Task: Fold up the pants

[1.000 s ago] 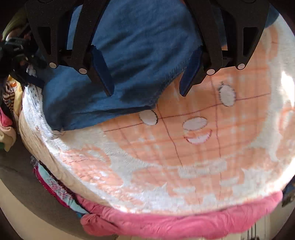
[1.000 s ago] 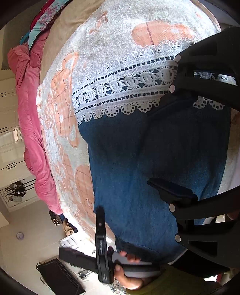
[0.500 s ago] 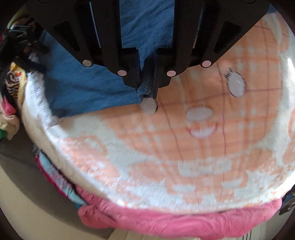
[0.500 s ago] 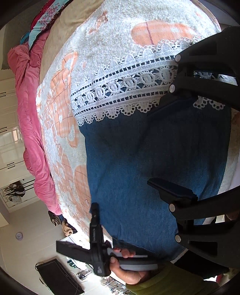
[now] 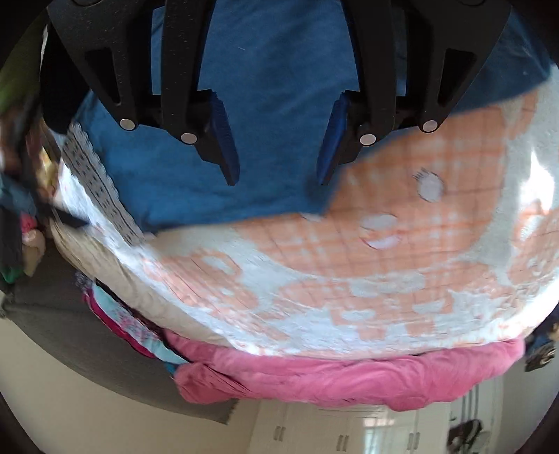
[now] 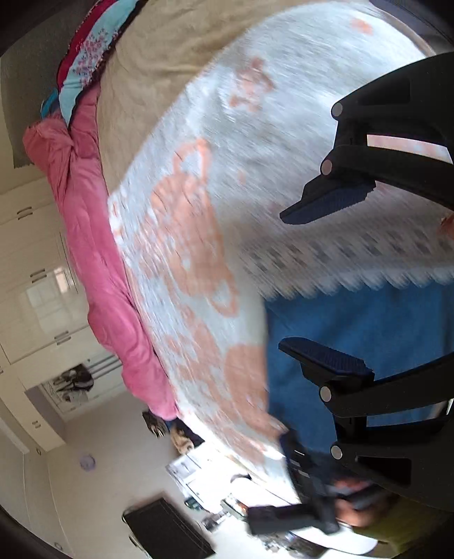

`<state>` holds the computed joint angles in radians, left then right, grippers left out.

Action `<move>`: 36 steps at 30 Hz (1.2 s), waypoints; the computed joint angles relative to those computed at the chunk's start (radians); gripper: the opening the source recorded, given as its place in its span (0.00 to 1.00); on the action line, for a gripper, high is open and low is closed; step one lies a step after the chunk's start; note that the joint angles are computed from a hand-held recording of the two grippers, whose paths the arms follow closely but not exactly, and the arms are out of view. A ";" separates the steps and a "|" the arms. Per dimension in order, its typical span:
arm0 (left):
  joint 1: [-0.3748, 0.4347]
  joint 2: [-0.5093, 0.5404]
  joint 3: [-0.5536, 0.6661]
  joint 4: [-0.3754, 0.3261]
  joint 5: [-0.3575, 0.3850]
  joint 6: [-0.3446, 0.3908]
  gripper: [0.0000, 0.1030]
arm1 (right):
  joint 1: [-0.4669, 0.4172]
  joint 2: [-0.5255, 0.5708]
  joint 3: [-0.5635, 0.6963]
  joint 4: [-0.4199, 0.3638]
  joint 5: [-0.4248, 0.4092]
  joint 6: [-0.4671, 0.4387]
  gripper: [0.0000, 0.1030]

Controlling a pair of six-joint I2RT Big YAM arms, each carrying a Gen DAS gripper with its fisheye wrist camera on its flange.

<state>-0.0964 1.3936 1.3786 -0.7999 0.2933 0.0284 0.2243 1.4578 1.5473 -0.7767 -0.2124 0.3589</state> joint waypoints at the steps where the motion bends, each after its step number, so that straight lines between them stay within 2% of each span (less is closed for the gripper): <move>1: -0.011 0.006 -0.002 0.003 -0.017 0.005 0.37 | -0.019 0.042 0.048 -0.034 -0.012 -0.018 0.60; 3: -0.028 0.026 -0.006 -0.001 -0.066 0.010 0.37 | -0.044 0.133 0.152 -0.119 -0.039 -0.056 0.52; 5: -0.033 0.045 -0.005 -0.015 -0.095 -0.008 0.39 | -0.055 0.203 0.226 -0.175 -0.086 -0.089 0.52; 8: -0.019 0.047 -0.016 -0.002 -0.067 -0.032 0.39 | -0.053 0.291 0.311 -0.255 -0.119 -0.134 0.51; 11: -0.018 0.044 -0.023 0.004 -0.067 -0.030 0.40 | -0.032 0.301 0.303 -0.256 -0.104 -0.171 0.37; 13: -0.015 0.043 -0.029 0.011 -0.060 -0.036 0.40 | -0.021 0.281 0.281 -0.236 -0.099 -0.197 0.21; 16: -0.011 0.042 -0.032 0.017 -0.049 -0.052 0.40 | -0.009 0.225 0.225 -0.150 -0.062 -0.190 0.18; 19: -0.008 0.041 -0.035 0.025 -0.042 -0.066 0.40 | -0.031 0.179 0.174 -0.034 -0.063 -0.115 0.17; 20: -0.008 0.041 -0.035 0.026 -0.042 -0.068 0.40 | -0.037 0.192 0.187 -0.044 -0.074 -0.106 0.17; 24: -0.004 0.042 -0.038 0.032 -0.031 -0.076 0.40 | -0.027 0.289 0.272 -0.182 -0.012 -0.111 0.18; 26: -0.002 0.042 -0.039 0.033 -0.024 -0.080 0.40 | -0.040 0.288 0.257 -0.164 -0.047 -0.064 0.19; 30: -0.004 0.042 -0.041 0.038 -0.030 -0.079 0.40 | -0.038 0.278 0.248 -0.159 -0.029 -0.062 0.26; 33: 0.005 0.026 -0.054 0.057 -0.009 -0.095 0.41 | -0.042 0.217 0.191 -0.092 0.016 -0.036 0.41; 36: 0.014 -0.016 -0.072 0.063 -0.007 -0.102 0.56 | -0.033 0.103 0.083 -0.006 0.146 -0.031 0.44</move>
